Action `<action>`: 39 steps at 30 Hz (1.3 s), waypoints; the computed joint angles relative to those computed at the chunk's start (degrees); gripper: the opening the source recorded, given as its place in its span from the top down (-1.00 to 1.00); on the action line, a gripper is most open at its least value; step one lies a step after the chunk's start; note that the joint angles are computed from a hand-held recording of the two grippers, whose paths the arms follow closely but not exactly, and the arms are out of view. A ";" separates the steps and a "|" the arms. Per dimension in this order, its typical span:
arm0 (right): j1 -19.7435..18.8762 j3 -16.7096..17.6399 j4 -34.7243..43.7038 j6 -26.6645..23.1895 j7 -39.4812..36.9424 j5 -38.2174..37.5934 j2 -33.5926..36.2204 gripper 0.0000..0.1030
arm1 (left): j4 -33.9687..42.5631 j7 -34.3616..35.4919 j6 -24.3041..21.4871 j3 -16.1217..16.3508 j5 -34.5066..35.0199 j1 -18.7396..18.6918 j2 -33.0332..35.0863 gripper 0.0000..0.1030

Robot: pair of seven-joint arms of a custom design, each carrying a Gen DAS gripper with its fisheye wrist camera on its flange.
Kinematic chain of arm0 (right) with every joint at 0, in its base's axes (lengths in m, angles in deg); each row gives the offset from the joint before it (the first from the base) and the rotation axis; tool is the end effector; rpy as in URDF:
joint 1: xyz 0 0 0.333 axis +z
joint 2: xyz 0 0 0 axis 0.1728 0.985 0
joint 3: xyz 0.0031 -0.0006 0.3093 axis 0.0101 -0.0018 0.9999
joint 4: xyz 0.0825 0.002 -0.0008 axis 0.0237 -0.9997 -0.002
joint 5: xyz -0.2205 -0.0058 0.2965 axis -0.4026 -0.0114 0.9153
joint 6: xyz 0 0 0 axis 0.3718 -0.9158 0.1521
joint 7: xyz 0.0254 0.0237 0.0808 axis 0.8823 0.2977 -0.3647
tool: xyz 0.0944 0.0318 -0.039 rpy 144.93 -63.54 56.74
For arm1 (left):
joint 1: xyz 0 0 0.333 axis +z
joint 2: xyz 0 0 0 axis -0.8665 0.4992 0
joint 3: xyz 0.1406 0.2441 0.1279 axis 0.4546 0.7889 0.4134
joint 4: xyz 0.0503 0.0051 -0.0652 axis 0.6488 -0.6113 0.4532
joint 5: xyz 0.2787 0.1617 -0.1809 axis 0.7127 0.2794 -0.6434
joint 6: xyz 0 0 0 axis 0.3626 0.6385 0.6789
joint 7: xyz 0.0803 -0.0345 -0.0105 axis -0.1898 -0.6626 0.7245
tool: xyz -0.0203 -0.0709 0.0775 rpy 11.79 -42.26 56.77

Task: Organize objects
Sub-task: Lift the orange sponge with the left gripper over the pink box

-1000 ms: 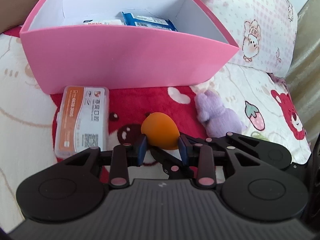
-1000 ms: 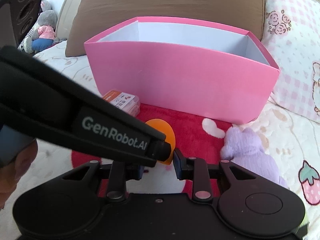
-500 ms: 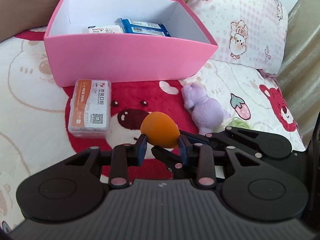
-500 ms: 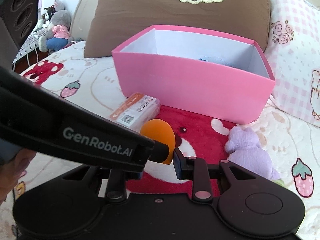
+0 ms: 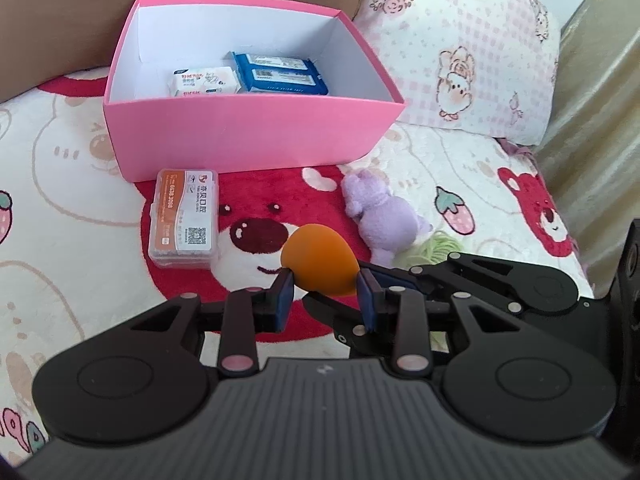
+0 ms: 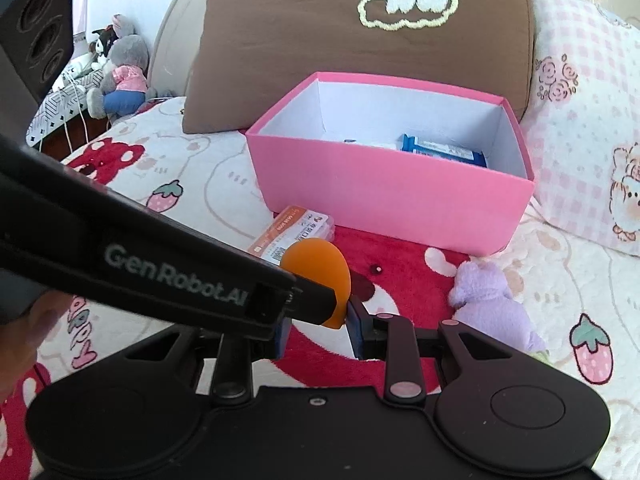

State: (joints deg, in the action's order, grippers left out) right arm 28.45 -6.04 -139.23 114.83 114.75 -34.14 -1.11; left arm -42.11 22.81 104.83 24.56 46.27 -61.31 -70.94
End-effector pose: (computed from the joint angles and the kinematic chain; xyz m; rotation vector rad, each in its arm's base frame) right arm 0.5264 0.2427 0.5590 -1.9007 1.4585 -0.5828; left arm 0.5474 -0.0610 0.5548 -1.9153 2.0740 -1.0596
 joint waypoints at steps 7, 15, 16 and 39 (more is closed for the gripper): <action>-0.12 -0.02 1.35 -0.40 -1.94 -0.54 -0.62 0.35 | 0.19 1.54 -1.44 0.50 -1.08 -0.03 -1.83 0.36; -0.19 0.00 3.83 -0.43 0.74 -5.79 0.24 0.35 | 1.71 -0.92 -0.59 0.47 -0.33 -0.05 -1.66 0.36; -0.21 -0.02 4.11 -0.40 0.99 -6.55 0.24 0.35 | 1.96 -0.90 -0.55 0.52 -0.47 -0.06 -1.61 0.36; -0.76 -0.08 11.36 -3.45 -13.00 5.70 2.55 0.37 | 11.21 3.09 -7.59 1.69 -2.82 1.87 0.93 0.35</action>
